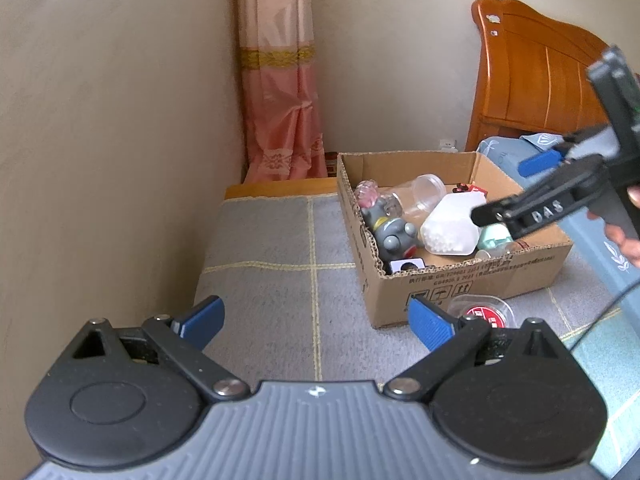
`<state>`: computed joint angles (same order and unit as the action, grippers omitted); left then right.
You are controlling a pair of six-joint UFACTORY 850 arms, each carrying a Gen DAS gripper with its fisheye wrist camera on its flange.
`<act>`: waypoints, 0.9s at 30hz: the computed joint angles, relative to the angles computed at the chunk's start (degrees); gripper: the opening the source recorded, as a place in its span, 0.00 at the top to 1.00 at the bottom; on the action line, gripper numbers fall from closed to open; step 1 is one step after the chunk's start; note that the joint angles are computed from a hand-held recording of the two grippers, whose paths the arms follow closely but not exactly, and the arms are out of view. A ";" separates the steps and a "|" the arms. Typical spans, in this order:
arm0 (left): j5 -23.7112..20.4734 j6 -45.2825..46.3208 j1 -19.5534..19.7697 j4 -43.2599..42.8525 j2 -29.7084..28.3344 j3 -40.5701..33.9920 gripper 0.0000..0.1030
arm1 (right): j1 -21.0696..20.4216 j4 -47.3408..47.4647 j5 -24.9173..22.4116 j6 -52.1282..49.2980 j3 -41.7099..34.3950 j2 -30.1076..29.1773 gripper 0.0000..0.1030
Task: Organize rigid objects
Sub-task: 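Lower toy car into box with left tool while right tool drops white bottle inside, then move right tool to clear red-label container while left tool moves to correction tape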
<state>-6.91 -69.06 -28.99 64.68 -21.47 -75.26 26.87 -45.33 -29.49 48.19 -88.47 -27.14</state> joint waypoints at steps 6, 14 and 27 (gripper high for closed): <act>-1.89 -6.18 -0.27 5.87 1.17 1.56 0.05 | 3.71 -4.50 -3.50 10.61 4.88 3.03 0.00; -2.65 -11.10 0.67 10.09 2.02 2.87 0.05 | 8.11 -6.81 -3.22 22.58 8.53 2.57 0.00; -3.87 -5.27 0.95 4.46 1.99 3.57 0.05 | 8.63 -4.20 -9.44 41.65 2.27 -5.76 0.00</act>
